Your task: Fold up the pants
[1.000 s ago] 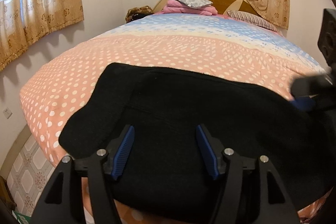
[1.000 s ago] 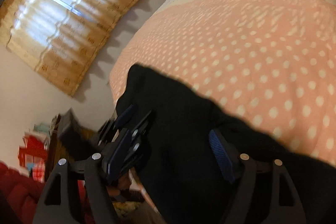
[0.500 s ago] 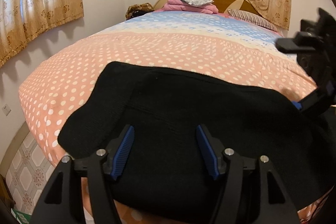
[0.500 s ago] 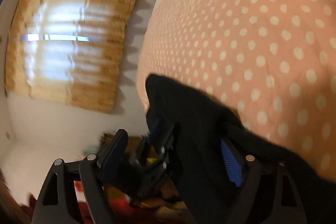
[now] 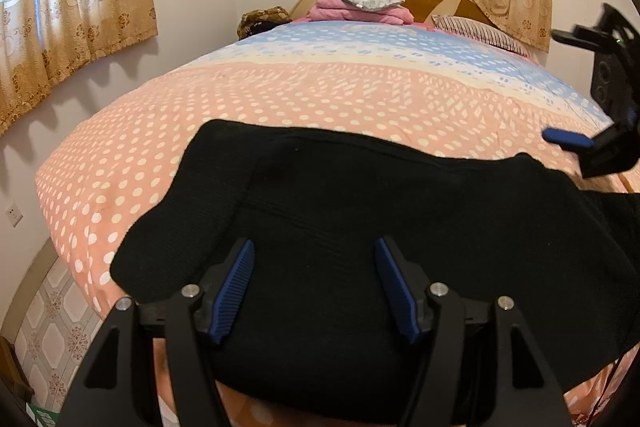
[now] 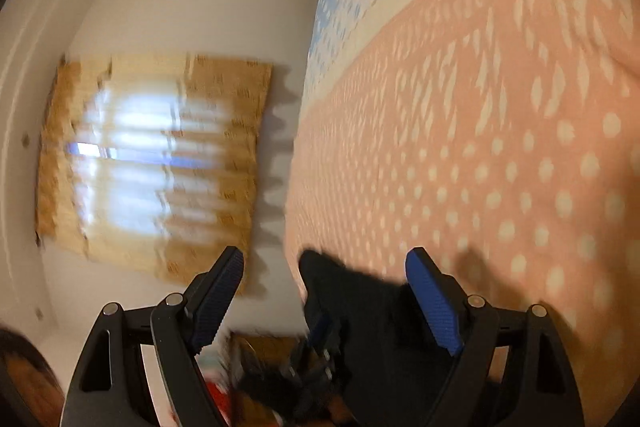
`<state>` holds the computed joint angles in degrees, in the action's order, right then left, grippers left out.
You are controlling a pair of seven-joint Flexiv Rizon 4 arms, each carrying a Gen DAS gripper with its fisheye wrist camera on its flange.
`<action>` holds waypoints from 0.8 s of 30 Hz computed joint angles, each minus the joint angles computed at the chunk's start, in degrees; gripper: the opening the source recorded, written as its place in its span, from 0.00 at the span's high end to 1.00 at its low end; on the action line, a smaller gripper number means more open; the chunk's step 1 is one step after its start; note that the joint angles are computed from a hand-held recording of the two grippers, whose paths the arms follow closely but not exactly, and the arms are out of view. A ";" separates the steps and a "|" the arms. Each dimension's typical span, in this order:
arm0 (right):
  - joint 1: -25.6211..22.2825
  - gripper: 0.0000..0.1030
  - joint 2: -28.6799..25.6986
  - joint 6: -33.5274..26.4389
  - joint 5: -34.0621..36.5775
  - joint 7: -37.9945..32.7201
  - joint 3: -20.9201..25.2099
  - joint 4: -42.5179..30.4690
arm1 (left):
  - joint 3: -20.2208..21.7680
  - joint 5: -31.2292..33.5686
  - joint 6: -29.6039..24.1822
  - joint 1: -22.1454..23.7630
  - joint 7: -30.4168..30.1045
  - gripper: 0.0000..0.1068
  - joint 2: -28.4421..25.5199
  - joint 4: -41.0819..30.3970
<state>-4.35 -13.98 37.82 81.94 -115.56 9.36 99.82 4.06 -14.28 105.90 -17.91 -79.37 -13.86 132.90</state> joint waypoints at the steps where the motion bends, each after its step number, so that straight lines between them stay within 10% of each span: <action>1: 0.67 0.18 0.67 0.08 -1.39 0.10 0.23 0.36 | 0.27 -0.12 0.11 -0.34 -0.02 0.38 -0.04 0.00; 4: 3.36 0.25 3.07 3.63 -4.25 -2.43 0.95 1.66 | 1.33 -0.72 0.03 -1.57 0.29 0.38 -0.18 -0.19; 7: 4.75 0.81 1.66 0.03 -3.97 -3.49 1.34 0.25 | 1.48 -1.01 -0.35 -1.85 0.49 0.37 -0.13 -0.29; 11: 12.01 0.86 -1.65 9.89 -19.73 8.97 1.26 0.61 | -0.16 -0.05 -0.58 0.13 0.10 0.36 0.15 -0.12; 12: 12.81 1.00 -2.36 15.05 -23.31 10.50 1.21 2.13 | 0.44 -0.07 -0.48 -0.45 0.23 0.36 0.00 -0.22; 15: 9.99 1.00 -1.92 16.34 -19.66 11.16 1.44 2.94 | 1.02 -0.11 0.25 -1.05 0.32 0.35 -0.30 -0.16; 18: 16.66 0.97 1.27 33.12 -37.50 20.42 1.72 10.44 | 0.82 -0.44 0.69 -1.06 0.21 0.34 -0.50 -0.09; 24: 19.86 0.97 1.65 36.44 -51.33 25.03 4.39 13.67 | 0.17 -0.62 -0.04 -0.45 0.66 0.34 -0.08 0.00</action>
<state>15.51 -12.33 74.26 30.61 -90.53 13.76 113.50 4.23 -14.90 105.86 -18.35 -78.71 -13.94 132.90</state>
